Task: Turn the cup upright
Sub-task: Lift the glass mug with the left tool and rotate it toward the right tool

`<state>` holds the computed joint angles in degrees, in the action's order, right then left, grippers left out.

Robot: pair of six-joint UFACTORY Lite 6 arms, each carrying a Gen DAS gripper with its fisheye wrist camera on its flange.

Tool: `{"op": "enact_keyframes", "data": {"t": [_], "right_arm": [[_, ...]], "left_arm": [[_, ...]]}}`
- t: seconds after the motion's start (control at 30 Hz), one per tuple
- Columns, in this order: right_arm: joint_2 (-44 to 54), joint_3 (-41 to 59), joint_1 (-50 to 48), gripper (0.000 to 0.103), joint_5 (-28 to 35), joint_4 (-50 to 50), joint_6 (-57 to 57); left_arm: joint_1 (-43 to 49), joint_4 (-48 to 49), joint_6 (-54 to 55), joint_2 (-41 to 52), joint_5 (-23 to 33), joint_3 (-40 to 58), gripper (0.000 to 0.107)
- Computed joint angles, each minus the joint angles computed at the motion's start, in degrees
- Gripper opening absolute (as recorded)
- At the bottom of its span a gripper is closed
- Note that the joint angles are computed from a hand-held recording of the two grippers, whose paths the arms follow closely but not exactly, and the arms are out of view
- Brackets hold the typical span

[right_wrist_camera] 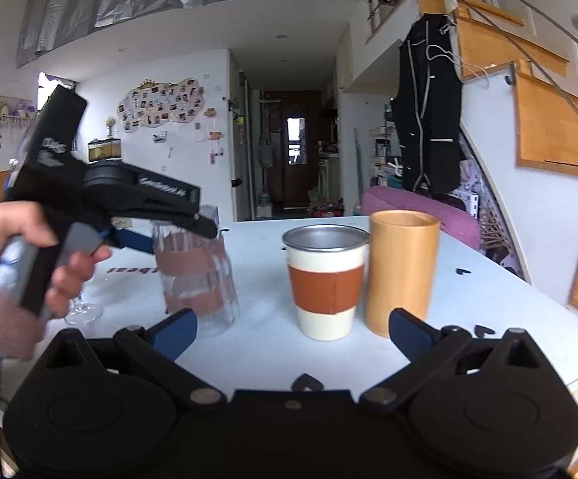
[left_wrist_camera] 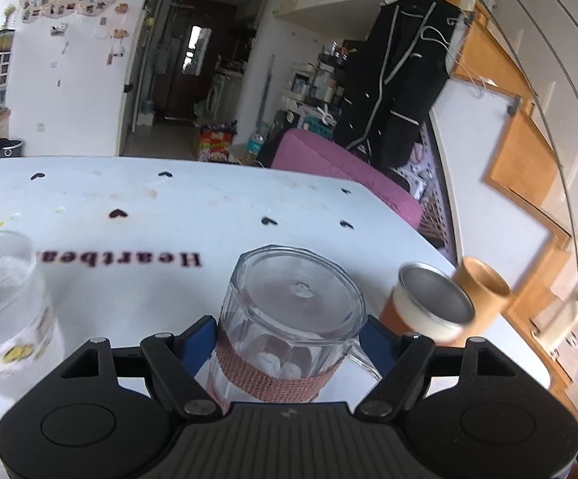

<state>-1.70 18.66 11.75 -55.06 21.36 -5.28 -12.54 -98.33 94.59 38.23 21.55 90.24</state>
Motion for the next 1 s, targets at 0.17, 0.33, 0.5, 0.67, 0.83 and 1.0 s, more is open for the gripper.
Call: {"op": "enact_keyframes", "data": {"t": [0.17, 0.33, 0.5, 0.67, 0.83, 1.0], "right_arm": [[0.5, 1.1, 1.0, 0.103, 0.7, -1.1, 0.3], [5.1, 4.2, -0.5, 0.103, 1.0, -11.6, 6.1], [12.4, 10.6, -2.1, 0.077, 3.5, -20.8, 12.0], [17.8, 15.2, -1.8, 0.046, 3.7, -26.5, 15.7], [23.6, 20.4, -2.1, 0.024, 2.7, -35.1, 19.3], [29.8, 28.2, 0.0, 0.007, 7.1, -33.4, 19.7]], "left_arm": [[1.6, 2.4, -0.2, -2.2, 2.0, -2.9, 0.078], [1.9, -0.2, 4.1, -3.2, 2.5, -4.2, 0.088], [0.9, -2.1, 9.2, -4.6, 2.1, -3.6, 0.097], [-0.8, 14.9, -6.7, 0.9, 0.1, 6.6, 0.097], [-1.5, 33.5, -25.8, 7.7, 0.4, 17.7, 0.092], [-0.1, 38.2, -31.4, 10.4, 4.9, 21.4, 0.076]]}}
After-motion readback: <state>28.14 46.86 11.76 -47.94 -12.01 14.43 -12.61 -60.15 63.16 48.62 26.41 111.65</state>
